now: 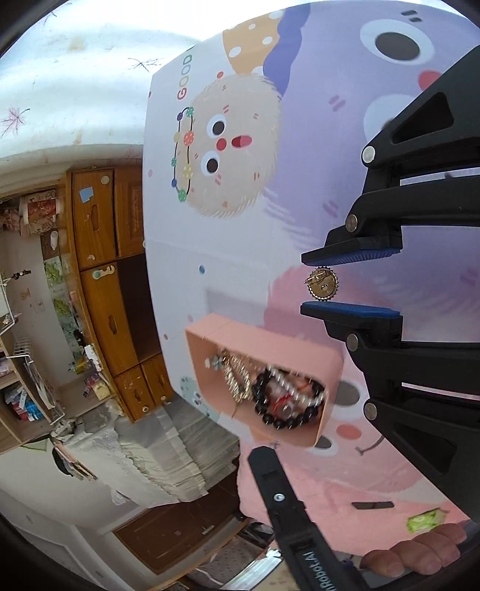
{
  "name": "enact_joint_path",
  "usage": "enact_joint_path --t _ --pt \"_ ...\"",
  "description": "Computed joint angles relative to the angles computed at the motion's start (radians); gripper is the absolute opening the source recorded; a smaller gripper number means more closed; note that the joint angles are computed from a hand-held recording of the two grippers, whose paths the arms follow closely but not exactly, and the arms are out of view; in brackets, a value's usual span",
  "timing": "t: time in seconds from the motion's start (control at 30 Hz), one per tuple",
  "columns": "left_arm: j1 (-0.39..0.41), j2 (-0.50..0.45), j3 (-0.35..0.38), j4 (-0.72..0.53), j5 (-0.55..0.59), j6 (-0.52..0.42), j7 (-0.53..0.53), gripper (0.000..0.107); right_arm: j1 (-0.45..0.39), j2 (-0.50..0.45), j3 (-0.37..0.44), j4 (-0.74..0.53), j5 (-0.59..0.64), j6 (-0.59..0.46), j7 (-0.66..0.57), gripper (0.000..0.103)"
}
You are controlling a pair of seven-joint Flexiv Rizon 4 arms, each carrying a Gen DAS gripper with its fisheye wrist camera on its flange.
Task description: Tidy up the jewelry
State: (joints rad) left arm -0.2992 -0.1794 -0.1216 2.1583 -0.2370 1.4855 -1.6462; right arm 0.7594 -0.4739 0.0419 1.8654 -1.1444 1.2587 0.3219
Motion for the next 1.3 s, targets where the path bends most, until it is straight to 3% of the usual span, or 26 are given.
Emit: enact_joint_path --t 0.1,0.23,0.4,0.47,0.5,0.53,0.57,0.63,0.7,0.8,0.9,1.0,1.07,1.17,1.3 --pt "0.059 0.011 -0.039 0.008 -0.079 0.008 0.107 0.006 0.03 -0.019 -0.044 -0.056 -0.109 0.037 0.128 0.02" --pt "0.155 0.003 -0.146 0.028 -0.314 0.029 0.344 0.006 0.04 -0.054 -0.045 -0.144 -0.162 0.031 0.178 0.02" --pt "0.237 -0.005 -0.286 0.035 -0.679 0.011 0.7 0.006 0.091 -0.115 -0.025 -0.256 -0.081 -0.065 0.131 0.02" --pt "0.259 -0.007 -0.317 0.018 -0.826 -0.067 0.859 0.007 0.107 -0.144 -0.013 -0.29 -0.012 -0.091 0.1 0.025" --pt "0.275 -0.006 -0.313 0.004 -0.867 -0.157 0.922 0.012 0.119 -0.154 -0.004 -0.305 0.042 -0.134 0.079 0.04" --pt "0.277 -0.009 -0.296 -0.005 -0.856 -0.204 0.925 0.021 0.139 -0.154 -0.008 -0.309 0.073 -0.178 0.08 0.045" --pt "0.274 -0.008 -0.28 -0.009 -0.865 -0.223 0.931 0.028 0.164 -0.151 -0.02 -0.313 0.087 -0.22 0.104 0.048" --pt "0.259 0.0 -0.256 -0.004 -0.921 -0.22 0.95 0.059 0.192 -0.14 -0.039 -0.304 0.072 -0.242 0.159 0.048" --pt "0.24 0.007 -0.234 0.005 -0.976 -0.222 0.96 0.066 0.211 -0.128 -0.036 -0.298 0.071 -0.283 0.193 0.048" --pt "0.213 0.025 -0.177 0.042 -0.9 -0.265 0.908 0.068 0.233 -0.103 0.003 -0.281 0.119 -0.382 0.219 0.051" --pt "0.17 0.079 -0.096 0.117 -0.71 -0.268 0.754 0.068 0.259 -0.076 0.058 -0.261 0.194 -0.468 0.262 0.062" --pt "0.138 0.168 -0.011 0.19 -0.476 -0.31 0.513 0.068 0.278 -0.037 0.116 -0.222 0.243 -0.498 0.264 0.077" --pt "0.126 0.244 0.032 0.226 -0.311 -0.353 0.349 0.068 0.285 -0.008 0.156 -0.199 0.282 -0.499 0.245 0.08" --pt "0.115 0.396 0.049 0.293 -0.078 -0.368 0.125 0.068 0.294 0.047 0.218 -0.167 0.383 -0.53 0.226 0.088" --pt "0.067 0.593 0.011 0.327 0.106 -0.472 -0.028 0.068 0.279 0.177 0.296 -0.049 0.449 -0.548 0.211 0.095"
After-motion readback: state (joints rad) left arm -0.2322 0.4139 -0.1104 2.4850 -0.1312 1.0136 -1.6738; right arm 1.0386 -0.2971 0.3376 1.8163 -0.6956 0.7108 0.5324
